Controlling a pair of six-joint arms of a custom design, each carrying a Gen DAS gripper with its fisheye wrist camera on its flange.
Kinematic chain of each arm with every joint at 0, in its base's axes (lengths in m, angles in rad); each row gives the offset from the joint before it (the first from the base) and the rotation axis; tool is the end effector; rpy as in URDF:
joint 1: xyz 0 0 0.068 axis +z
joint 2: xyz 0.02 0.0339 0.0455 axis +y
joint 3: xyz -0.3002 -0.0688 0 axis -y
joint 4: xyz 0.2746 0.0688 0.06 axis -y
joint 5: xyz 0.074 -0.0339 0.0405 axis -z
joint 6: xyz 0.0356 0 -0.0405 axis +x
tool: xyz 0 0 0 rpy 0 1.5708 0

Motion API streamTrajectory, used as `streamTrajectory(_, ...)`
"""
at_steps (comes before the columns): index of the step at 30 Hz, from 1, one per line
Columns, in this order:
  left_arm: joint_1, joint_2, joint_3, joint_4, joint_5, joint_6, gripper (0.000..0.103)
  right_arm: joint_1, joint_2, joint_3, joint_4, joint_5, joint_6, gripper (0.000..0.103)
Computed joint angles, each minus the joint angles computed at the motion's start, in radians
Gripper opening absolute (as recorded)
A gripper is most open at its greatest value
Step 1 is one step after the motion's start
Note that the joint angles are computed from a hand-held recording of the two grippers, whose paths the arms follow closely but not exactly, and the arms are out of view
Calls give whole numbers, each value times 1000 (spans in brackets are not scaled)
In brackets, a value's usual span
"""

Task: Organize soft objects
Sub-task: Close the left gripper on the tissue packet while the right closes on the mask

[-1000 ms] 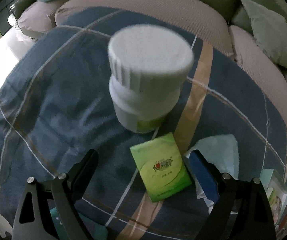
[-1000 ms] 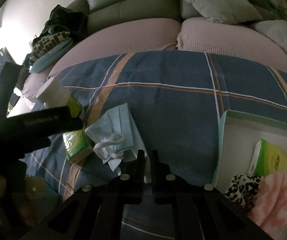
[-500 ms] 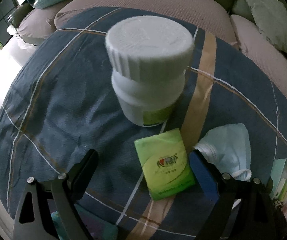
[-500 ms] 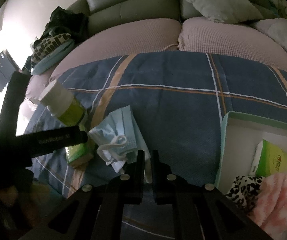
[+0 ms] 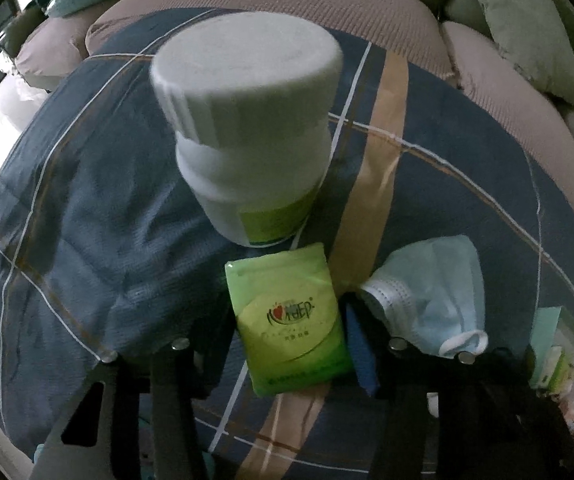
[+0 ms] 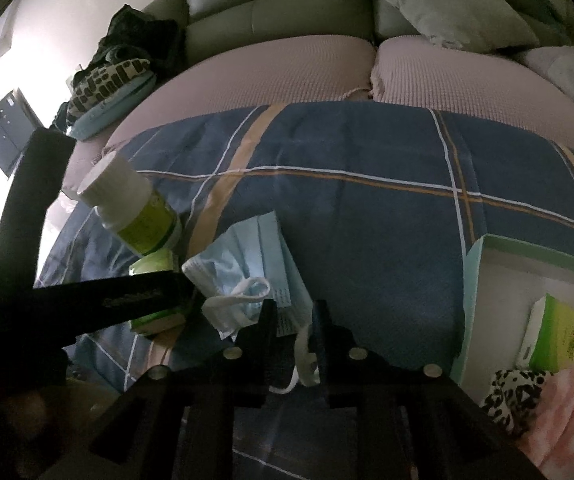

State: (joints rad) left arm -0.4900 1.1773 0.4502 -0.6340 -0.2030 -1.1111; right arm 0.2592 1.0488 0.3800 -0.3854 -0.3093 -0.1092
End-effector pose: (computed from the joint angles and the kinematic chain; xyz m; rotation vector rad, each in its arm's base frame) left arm 0.1557 -0.0749 0.1466 -0.9002 2.7050 -0.0131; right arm 0.1676 0.0557 0.1567 -0.5846 2.5498 0.4581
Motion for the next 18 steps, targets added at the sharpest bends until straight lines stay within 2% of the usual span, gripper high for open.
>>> streamTrajectory(2, 28, -43, -3, -19, 6, 23, 53, 18, 2, -4, 12, 14, 10, 29)
streamTrajectory(4, 29, -78, -2, -45, 8, 19, 53, 29, 3, -7, 21, 17, 16, 54)
streamTrajectory(5, 32, -94, -2, -57, 7, 18, 53, 33, -1, -10, 27, 16, 20, 57)
streamTrajectory(18, 73, -246, -22, -159, 1, 8, 53, 194, 62, -29, 117, 114, 56, 59)
